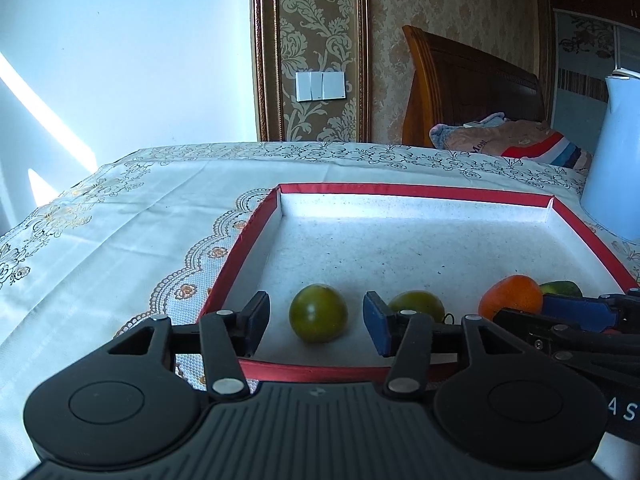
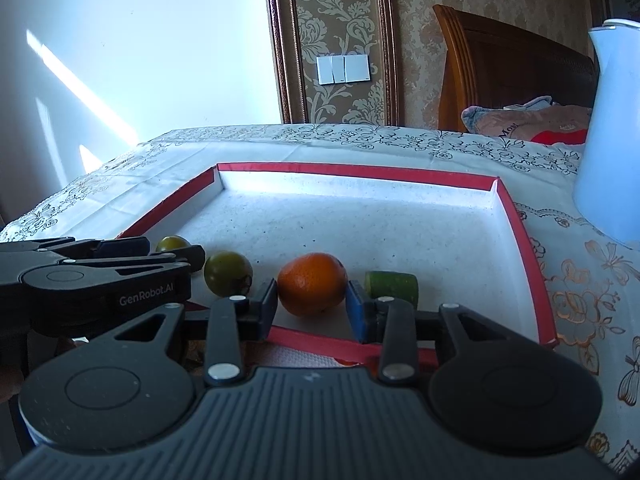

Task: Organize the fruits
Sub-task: 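Open the left gripper releasing the tomato while the right gripper sets down the tangerine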

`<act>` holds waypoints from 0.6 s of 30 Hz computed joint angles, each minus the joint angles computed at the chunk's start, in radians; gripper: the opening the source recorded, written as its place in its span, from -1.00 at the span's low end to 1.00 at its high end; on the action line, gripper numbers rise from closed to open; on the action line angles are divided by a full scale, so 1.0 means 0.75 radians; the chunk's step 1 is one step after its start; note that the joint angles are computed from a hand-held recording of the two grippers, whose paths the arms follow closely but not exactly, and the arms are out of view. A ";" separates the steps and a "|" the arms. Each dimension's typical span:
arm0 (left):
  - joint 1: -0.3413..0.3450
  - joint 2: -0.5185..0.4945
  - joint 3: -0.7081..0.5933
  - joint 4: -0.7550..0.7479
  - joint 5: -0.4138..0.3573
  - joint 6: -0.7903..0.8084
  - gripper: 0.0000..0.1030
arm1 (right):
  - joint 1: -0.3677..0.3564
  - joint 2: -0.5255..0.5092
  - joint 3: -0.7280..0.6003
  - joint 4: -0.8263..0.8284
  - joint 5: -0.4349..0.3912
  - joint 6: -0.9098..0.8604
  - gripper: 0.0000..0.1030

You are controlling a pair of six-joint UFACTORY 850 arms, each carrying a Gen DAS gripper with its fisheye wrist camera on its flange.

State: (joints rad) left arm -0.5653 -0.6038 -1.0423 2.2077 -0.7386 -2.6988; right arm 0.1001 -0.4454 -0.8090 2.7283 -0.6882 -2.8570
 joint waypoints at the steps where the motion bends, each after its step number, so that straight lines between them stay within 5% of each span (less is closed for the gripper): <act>1: -0.001 0.002 0.003 -0.002 -0.005 -0.003 0.13 | 0.000 0.001 0.002 0.002 -0.002 -0.004 -0.32; 4: -0.011 0.010 0.019 0.002 -0.049 -0.022 0.44 | 0.001 0.006 0.010 0.010 -0.009 -0.011 -0.32; 18: -0.012 0.019 0.030 -0.011 -0.054 -0.028 0.46 | -0.012 0.054 0.076 0.012 -0.063 -0.013 -0.30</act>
State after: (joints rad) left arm -0.5744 -0.5898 -1.0198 2.1996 -0.7788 -2.7197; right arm 0.0908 -0.4046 -0.7518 2.7374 -0.7357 -2.8670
